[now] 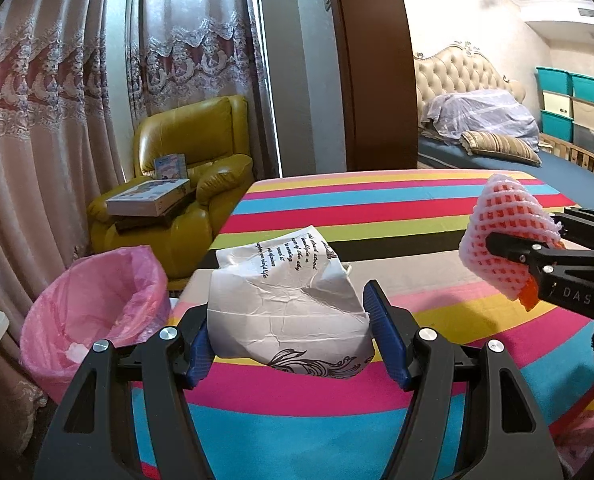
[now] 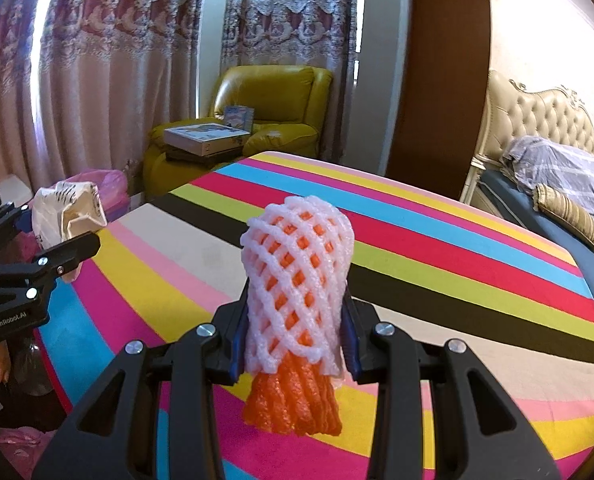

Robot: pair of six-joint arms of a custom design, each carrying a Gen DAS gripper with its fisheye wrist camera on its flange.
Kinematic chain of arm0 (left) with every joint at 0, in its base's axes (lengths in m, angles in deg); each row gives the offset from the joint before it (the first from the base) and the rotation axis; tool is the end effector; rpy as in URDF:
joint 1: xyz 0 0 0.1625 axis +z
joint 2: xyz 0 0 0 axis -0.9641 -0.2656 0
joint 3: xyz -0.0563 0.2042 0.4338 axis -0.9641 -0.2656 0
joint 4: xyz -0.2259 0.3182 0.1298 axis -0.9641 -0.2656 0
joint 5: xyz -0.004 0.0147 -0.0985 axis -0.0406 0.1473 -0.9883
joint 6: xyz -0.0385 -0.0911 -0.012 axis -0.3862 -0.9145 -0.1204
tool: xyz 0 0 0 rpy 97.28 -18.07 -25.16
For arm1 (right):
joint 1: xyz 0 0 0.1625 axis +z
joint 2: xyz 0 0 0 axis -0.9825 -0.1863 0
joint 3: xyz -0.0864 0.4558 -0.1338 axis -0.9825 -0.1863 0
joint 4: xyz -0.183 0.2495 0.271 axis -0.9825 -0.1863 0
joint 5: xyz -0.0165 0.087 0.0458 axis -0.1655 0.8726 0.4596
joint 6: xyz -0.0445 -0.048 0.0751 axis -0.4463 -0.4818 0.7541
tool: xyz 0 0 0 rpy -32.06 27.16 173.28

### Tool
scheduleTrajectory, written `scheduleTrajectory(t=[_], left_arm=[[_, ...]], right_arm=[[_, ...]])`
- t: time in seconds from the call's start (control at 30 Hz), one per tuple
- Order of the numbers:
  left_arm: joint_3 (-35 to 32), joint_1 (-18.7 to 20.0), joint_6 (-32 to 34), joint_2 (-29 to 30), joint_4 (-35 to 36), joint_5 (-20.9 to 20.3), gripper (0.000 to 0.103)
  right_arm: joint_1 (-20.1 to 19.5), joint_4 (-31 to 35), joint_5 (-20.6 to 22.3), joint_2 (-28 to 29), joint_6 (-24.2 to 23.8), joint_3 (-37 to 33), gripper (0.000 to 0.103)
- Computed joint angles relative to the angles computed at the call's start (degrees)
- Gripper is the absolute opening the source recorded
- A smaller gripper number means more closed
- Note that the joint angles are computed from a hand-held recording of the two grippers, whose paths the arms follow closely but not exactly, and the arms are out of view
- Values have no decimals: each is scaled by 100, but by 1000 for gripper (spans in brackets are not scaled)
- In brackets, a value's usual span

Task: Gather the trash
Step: 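Carry the paper item and fruit net to the pink bin and open both tools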

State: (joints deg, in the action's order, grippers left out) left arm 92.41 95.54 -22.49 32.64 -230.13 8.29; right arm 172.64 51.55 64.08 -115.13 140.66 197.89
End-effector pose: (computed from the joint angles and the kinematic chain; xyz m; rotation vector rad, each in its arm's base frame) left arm -0.3254 -0.3443 0.0161 1.2522 2.1736 -1.0340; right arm 0.0966 -0.2745 0.2765 0.3502 -1.9713 1.1911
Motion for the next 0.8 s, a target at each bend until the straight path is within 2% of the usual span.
scheduleTrajectory(t=[0.53,0.8], left_arm=[[608,52,93,-629,-257,386,64],[804,213,71,-1036,-259,592,64]], right_arm=[[1043,428,150,1047,195,-471,37],[1433,701,190,1618,92,-901,38]])
